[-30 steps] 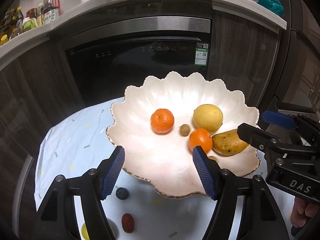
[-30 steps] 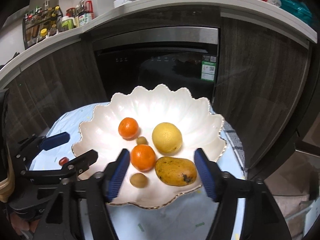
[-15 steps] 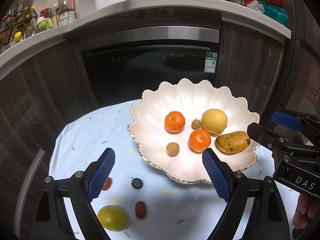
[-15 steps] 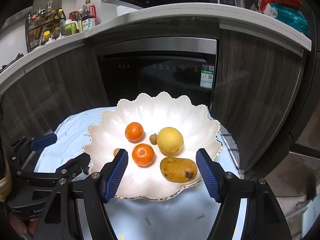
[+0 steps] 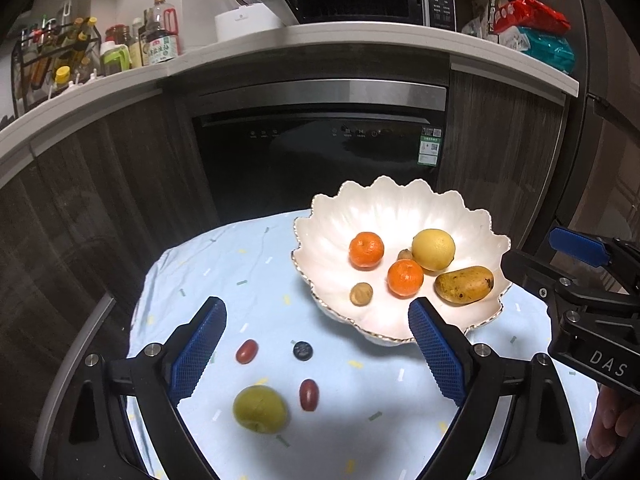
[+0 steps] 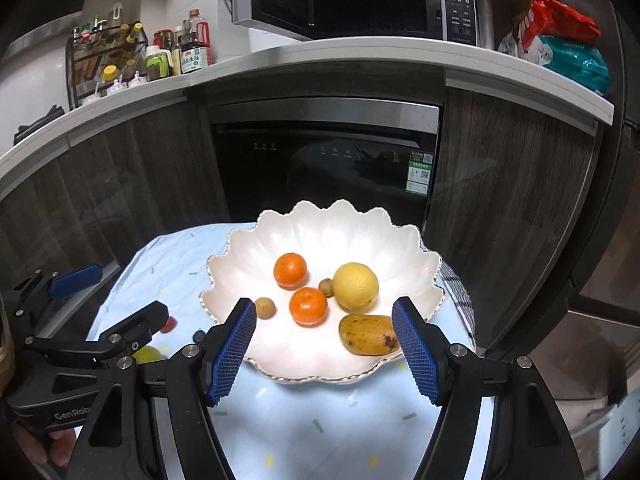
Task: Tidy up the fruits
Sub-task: 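Withdraw both open tools toward the green apple and red dates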
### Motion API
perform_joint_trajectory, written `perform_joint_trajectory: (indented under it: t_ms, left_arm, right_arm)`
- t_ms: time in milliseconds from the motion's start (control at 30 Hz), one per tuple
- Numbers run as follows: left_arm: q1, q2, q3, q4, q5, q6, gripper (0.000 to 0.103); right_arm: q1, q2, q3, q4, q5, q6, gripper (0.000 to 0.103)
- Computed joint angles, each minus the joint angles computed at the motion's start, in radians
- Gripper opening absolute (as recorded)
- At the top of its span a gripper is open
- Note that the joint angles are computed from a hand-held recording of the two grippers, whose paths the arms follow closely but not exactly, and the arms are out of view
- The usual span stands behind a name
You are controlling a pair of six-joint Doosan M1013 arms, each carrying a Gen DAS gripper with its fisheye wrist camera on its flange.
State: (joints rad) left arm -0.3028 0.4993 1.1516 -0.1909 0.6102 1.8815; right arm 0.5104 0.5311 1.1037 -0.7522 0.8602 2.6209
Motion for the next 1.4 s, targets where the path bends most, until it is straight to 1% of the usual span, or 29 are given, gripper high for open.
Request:
perform_joint_trajectory:
  t_ms: [400, 833, 1100, 1400]
  left_arm:
    - [0.024, -0.053, 0.072, -0.009, -0.044, 0.008, 0.093]
    - [0.054, -0.089, 0.141, 0.020, -0.079, -0.019, 0.093]
    - [0.071, -0.091, 0.162, 0.020, -0.073, -0.015, 0.093]
    - [0.080, -0.079, 0.171, -0.017, -0.056, 0.051, 0.093]
  right_arm:
    - [0.035, -0.002, -0.006, -0.028, 0.004, -0.002, 0.071]
    - [0.062, 0.022, -0.031, -0.005, 0.004, -0.046, 0.071]
    - [0.075, 0.042, -0.043, 0.011, 0.002, -0.079, 0.071]
    - [0.075, 0.056, -0.046, 0.050, -0.015, -0.126, 0.071]
